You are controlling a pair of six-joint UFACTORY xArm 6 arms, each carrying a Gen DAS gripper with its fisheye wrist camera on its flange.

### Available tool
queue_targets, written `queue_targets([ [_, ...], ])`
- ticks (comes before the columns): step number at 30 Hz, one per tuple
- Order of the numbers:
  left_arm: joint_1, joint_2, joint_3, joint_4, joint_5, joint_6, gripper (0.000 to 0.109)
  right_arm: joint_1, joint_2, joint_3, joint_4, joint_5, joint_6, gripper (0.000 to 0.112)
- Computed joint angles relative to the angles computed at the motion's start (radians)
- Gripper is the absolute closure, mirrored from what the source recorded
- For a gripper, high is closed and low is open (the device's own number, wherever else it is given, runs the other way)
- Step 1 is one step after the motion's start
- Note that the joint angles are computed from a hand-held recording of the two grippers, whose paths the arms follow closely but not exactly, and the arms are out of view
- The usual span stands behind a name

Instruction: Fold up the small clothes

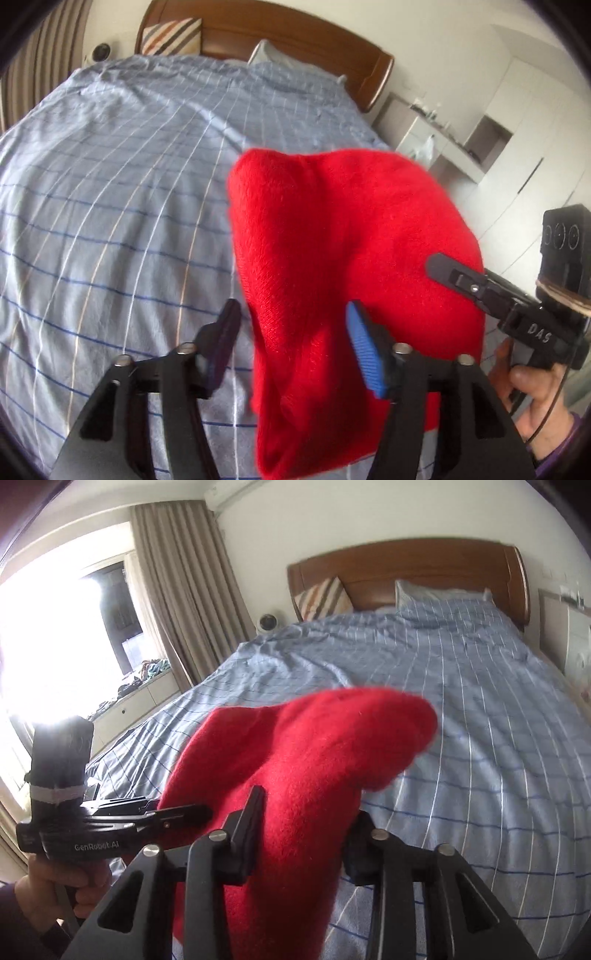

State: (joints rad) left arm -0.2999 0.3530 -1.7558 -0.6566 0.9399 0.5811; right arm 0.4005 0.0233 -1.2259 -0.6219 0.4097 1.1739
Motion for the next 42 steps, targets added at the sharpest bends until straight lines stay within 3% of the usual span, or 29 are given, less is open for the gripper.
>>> queue_targets([
  [2, -0.022, -0.04, 0.11, 0.164, -0.085, -0.071, 0.04, 0.003, -0.025, 0.049, 0.084, 0.114, -0.026, 0.033],
  [5, -0.036, -0.21, 0.385, 0.217, -0.278, -0.02, 0.034, 0.056, -0.149, 0.21, -0.065, 0.18, 0.179, 0.027],
  [6, -0.042, -0.28, 0.48, 0.238, -0.348, -0.01, 0.025, 0.086, -0.19, 0.249, -0.091, 0.217, 0.216, 0.021],
  [7, -0.05, -0.351, 0.57, 0.261, -0.418, -0.01, 0.014, 0.131, -0.226, 0.274, -0.112, 0.286, 0.248, 0.02],
  [8, -0.058, -0.419, 0.65, 0.268, -0.486, 0.0, 0.011, 0.175, -0.255, 0.291, -0.126, 0.345, 0.267, 0.019],
  [11, -0.075, -0.59, 0.832, 0.308, -0.613, -0.035, 0.007, 0.323, -0.322, 0.305, -0.17, 0.511, 0.302, 0.018],
  [15, -0.059, -0.715, 0.913, 0.522, -0.549, -0.329, 0.006, 0.516, -0.322, 0.235, -0.185, 0.755, 0.376, 0.012],
  [19, -0.059, -0.775, 0.904, 0.674, -0.371, -0.48, 0.006, 0.606, -0.326, 0.199, -0.177, 0.848, 0.474, 0.011],
  [21, -0.057, -0.818, 0.923, 0.675, -0.326, -0.468, 0.006, 0.636, -0.312, 0.167, -0.166, 0.895, 0.496, 0.01],
  [28, -0.066, -0.964, 0.996, 0.724, -0.305, -0.46, 0.006, 0.703, -0.24, 0.047, -0.123, 0.996, 0.485, 0.01],
  [37, -0.066, -0.991, 1.001, 0.691, -0.287, -0.438, 0.006, 0.74, -0.182, -0.047, -0.13, 1.09, 0.475, 0.01],
  [42, -0.064, -0.999, 1.0, 0.643, -0.267, -0.422, 0.006, 0.75, -0.174, -0.057, -0.134, 1.095, 0.476, 0.01],
])
